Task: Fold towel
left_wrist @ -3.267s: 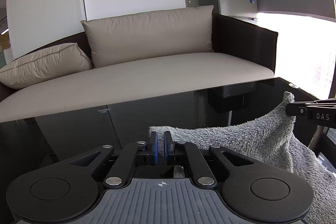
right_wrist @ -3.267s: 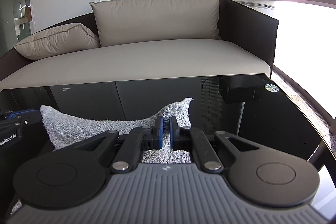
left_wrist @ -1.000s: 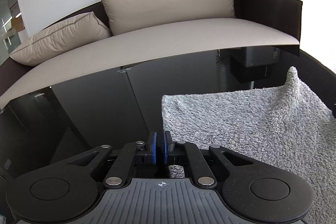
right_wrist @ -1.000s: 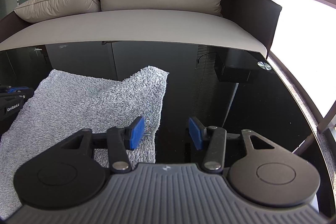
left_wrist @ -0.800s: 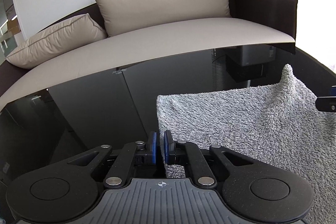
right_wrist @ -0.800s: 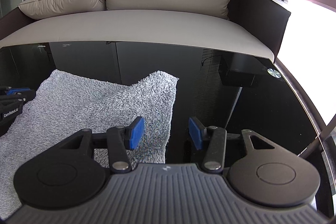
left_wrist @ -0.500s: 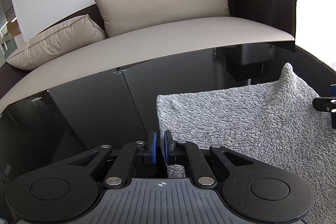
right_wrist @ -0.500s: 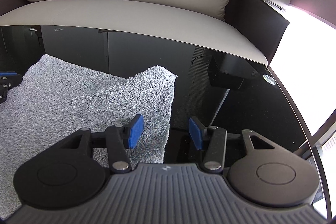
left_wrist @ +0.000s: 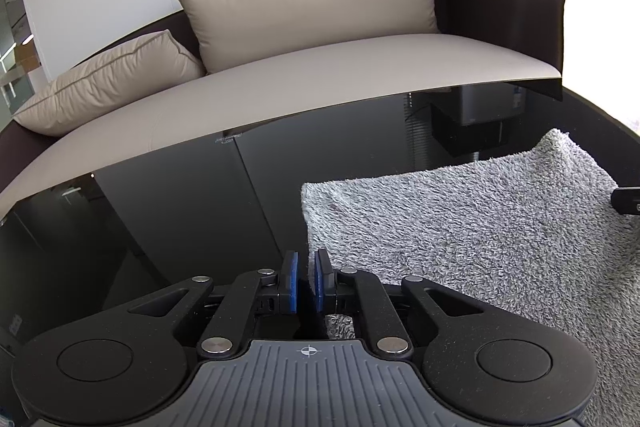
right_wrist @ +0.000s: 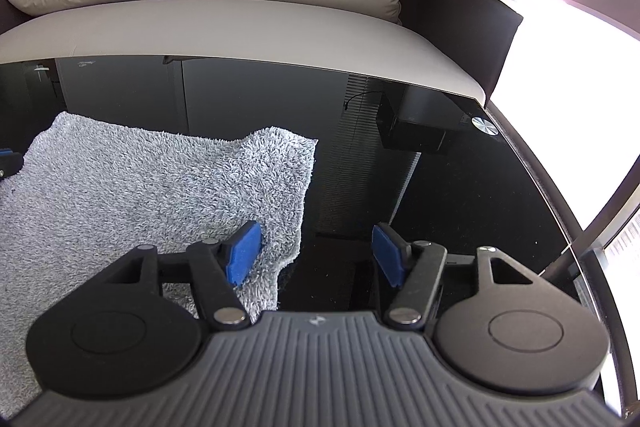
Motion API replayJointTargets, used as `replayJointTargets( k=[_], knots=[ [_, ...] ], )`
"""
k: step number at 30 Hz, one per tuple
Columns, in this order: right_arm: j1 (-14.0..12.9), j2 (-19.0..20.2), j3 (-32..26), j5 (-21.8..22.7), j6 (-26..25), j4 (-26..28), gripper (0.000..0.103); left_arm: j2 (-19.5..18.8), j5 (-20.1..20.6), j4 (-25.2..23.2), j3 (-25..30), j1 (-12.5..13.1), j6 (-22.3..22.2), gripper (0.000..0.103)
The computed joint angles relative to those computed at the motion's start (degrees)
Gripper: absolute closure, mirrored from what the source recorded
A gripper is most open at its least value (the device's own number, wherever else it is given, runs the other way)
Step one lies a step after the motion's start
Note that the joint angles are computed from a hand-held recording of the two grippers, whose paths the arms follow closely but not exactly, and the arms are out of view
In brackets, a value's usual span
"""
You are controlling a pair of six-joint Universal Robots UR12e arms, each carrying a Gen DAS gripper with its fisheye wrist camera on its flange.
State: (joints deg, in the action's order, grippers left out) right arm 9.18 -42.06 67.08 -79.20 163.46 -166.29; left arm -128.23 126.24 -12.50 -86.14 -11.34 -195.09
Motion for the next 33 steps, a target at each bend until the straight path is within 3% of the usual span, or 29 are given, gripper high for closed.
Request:
replayJointTargets(
  k=[4, 9, 15, 21, 33],
  knots=[
    [-0.26, -0.39, 0.97, 0.24, 0.37, -2.23, 0.039, 0.46, -0.51, 0.84, -0.56, 0.08, -0.54, 0.088],
    [-0.88, -1.58, 2.87, 3.17, 0.63, -3.18, 0.039, 1.4, -0.82, 1.58, -1.75, -0.04, -1.91, 0.063],
    [-1.39, -4.19, 6.87, 5.22, -1.74, -4.08, 0.038, 3.93, -3.44, 2.41, -4.79, -0.28, -3.5, 0.042],
    [-1.98, -6.83, 11.03, 6.21, -4.18, -5.58, 0.038, 6.38, -4.14, 3.68, -8.12, -1.09, -3.43, 0.031],
    [-2.7, -10.66, 18.17, 5.9, -5.9, -7.36, 0.038, 9.59, -5.44, 3.51, -13.03, -2.81, -5.09, 0.022]
  ],
)
